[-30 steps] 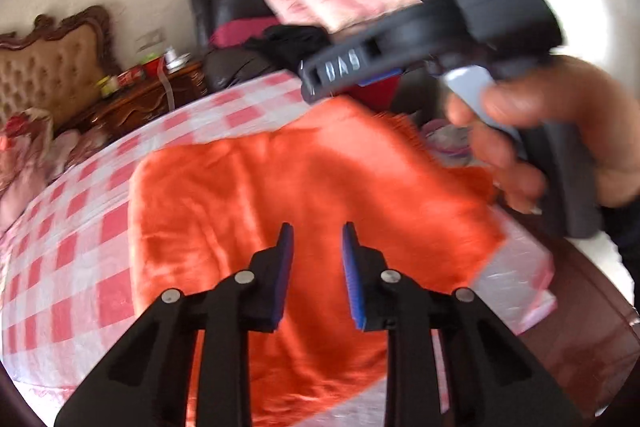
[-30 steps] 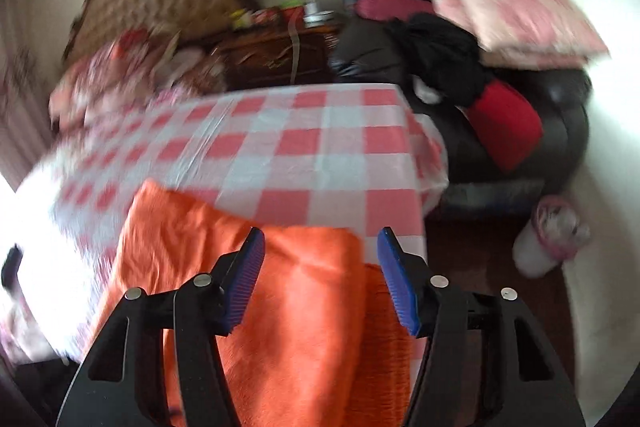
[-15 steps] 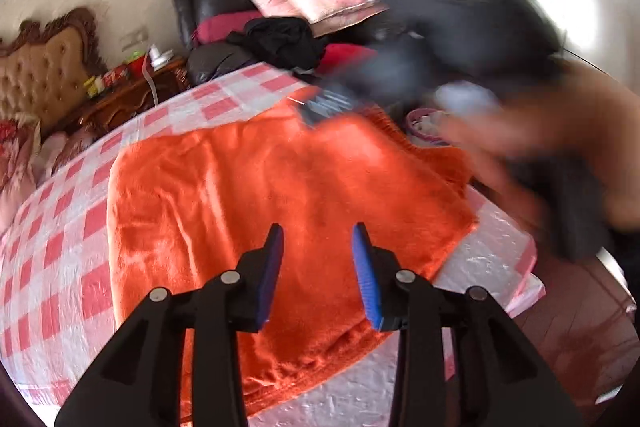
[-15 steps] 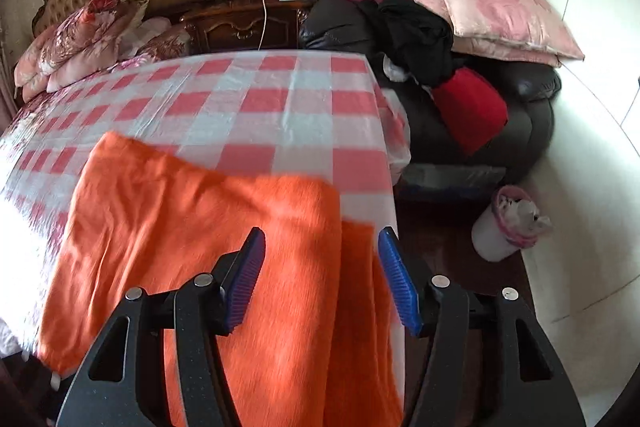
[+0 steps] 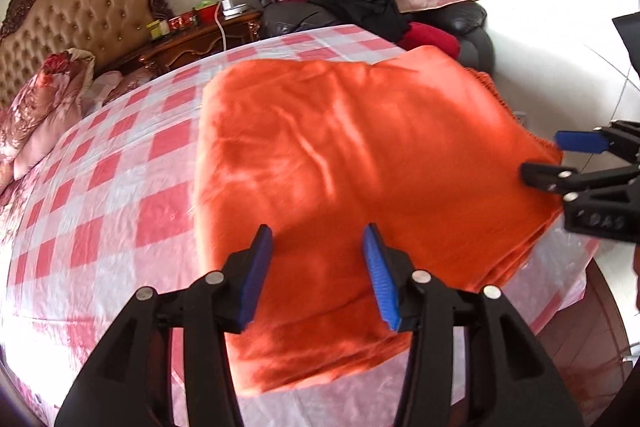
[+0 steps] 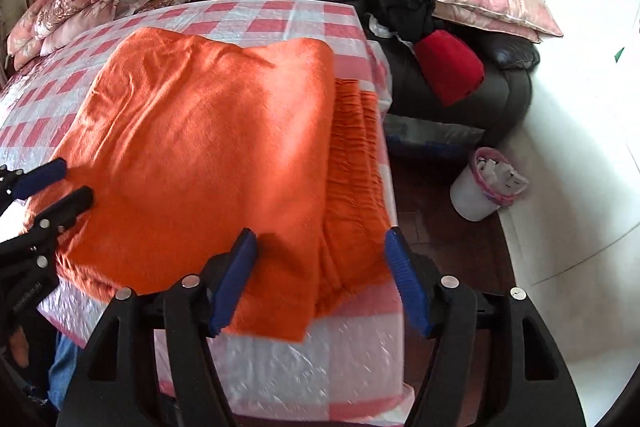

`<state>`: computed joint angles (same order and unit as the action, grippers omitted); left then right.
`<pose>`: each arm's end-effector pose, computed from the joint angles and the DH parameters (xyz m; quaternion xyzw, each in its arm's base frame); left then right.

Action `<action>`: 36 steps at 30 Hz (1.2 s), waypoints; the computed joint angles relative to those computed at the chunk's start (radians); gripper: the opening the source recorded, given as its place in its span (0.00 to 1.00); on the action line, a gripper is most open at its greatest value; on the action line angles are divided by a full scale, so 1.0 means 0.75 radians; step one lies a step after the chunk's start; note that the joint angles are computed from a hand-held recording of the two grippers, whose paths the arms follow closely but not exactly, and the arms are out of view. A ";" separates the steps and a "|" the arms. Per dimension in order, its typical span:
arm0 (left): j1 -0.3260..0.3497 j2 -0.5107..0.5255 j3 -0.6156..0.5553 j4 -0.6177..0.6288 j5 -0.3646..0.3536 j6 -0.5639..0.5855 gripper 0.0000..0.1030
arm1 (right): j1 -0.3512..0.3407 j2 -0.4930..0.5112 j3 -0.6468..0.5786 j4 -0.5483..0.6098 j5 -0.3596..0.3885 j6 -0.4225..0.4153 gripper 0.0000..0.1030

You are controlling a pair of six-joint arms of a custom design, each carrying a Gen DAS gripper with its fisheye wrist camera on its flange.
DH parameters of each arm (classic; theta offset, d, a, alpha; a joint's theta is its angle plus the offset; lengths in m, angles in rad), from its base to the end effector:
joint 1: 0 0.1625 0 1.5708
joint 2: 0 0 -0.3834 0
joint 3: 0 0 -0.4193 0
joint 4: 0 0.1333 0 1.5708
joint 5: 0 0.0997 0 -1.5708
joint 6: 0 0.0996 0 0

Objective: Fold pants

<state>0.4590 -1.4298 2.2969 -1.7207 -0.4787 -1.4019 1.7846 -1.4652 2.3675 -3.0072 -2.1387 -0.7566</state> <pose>-0.2336 -0.3628 0.1223 0.0647 0.8182 -0.3699 0.4354 0.1689 -0.4022 0.1932 0.3664 -0.8535 0.1716 0.3282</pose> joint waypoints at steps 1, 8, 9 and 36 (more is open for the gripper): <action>0.002 -0.015 0.006 0.019 0.000 -0.016 0.49 | -0.002 -0.007 0.004 0.000 -0.003 -0.002 0.67; -0.055 -0.077 -0.002 0.374 -0.034 -0.314 0.58 | -0.010 -0.079 0.051 -0.013 -0.025 0.016 0.69; -0.061 -0.082 -0.018 0.459 -0.040 -0.389 0.58 | -0.002 -0.089 0.058 -0.018 -0.032 0.023 0.70; -0.386 -0.351 -0.047 0.383 -0.282 -0.440 0.98 | 0.434 -0.377 0.167 0.236 -0.250 0.505 0.85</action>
<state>0.1692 -1.6932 2.2617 -1.4337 -0.6903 -1.7321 2.1098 -1.7480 2.4930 -2.8299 -2.3261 -0.3779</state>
